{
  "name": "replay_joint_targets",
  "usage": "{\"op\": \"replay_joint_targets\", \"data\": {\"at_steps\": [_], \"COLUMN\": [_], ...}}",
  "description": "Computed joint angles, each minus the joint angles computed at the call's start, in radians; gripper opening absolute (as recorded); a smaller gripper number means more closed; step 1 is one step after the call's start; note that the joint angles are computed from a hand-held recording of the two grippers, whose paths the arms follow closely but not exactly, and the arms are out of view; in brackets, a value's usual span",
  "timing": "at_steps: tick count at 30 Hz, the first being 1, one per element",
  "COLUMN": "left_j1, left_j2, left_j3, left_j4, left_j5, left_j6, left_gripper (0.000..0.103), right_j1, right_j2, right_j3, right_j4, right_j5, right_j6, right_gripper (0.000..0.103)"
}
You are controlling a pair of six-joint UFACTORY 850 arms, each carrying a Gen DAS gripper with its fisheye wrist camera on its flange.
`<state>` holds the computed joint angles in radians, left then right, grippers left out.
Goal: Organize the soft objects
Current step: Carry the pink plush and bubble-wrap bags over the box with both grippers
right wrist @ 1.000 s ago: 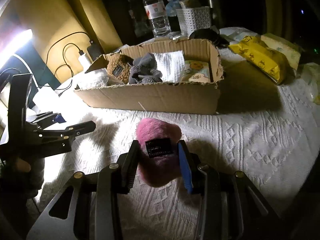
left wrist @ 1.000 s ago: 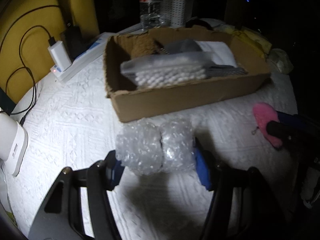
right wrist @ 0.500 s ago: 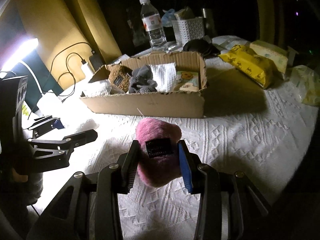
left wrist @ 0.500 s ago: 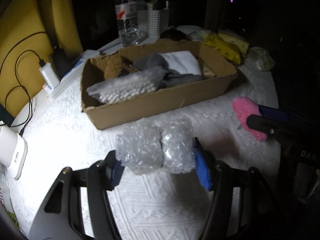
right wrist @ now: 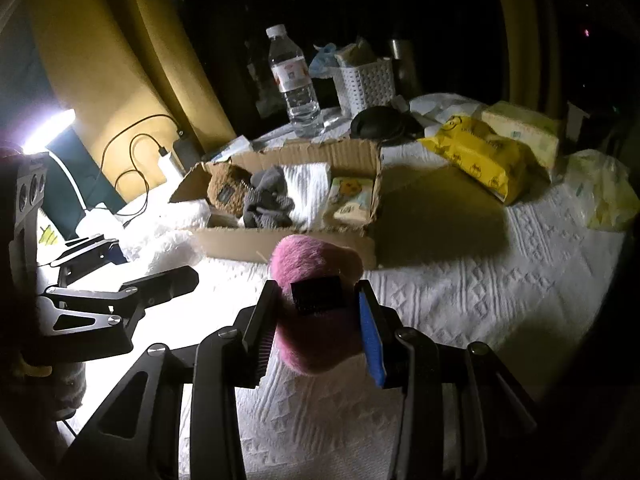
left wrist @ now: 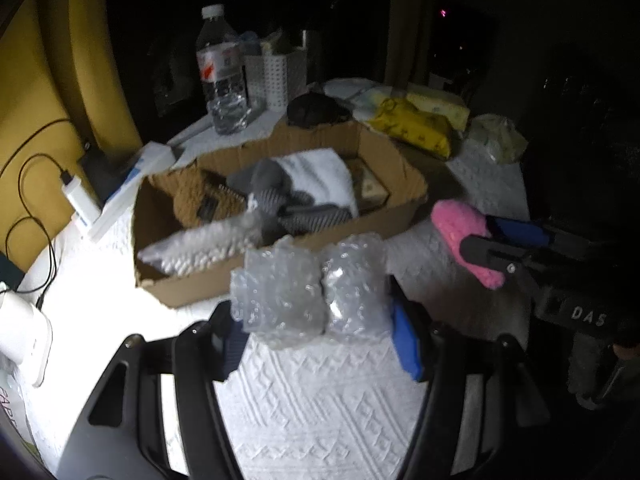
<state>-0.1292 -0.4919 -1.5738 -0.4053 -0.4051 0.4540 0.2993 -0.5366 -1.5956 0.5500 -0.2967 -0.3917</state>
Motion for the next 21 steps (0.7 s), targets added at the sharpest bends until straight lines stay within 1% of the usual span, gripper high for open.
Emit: {"op": "replay_joint_targets", "data": {"at_steps": [6, 13, 21], "left_j1": [-0.007, -0.008, -0.003], "left_j2": [-0.029, -0.086, -0.164], "left_j3": [-0.053, -0.144, -0.250], "left_j4": [-0.031, -0.043, -0.050], "left_j5": [0.002, -0.013, -0.040], "left_j6": [0.001, -0.006, -0.017], "left_gripper": [0.062, 0.062, 0.062], "right_j1": [-0.012, -0.025, -0.029], "right_j2": [-0.024, -0.067, -0.142], "right_j3": [-0.052, -0.124, -0.235], "right_j4": [0.002, 0.016, -0.022], "right_j5": [-0.013, -0.030, -0.067], "right_j6": [-0.014, -0.026, 0.007], "right_gripper": [0.040, 0.040, 0.040]}}
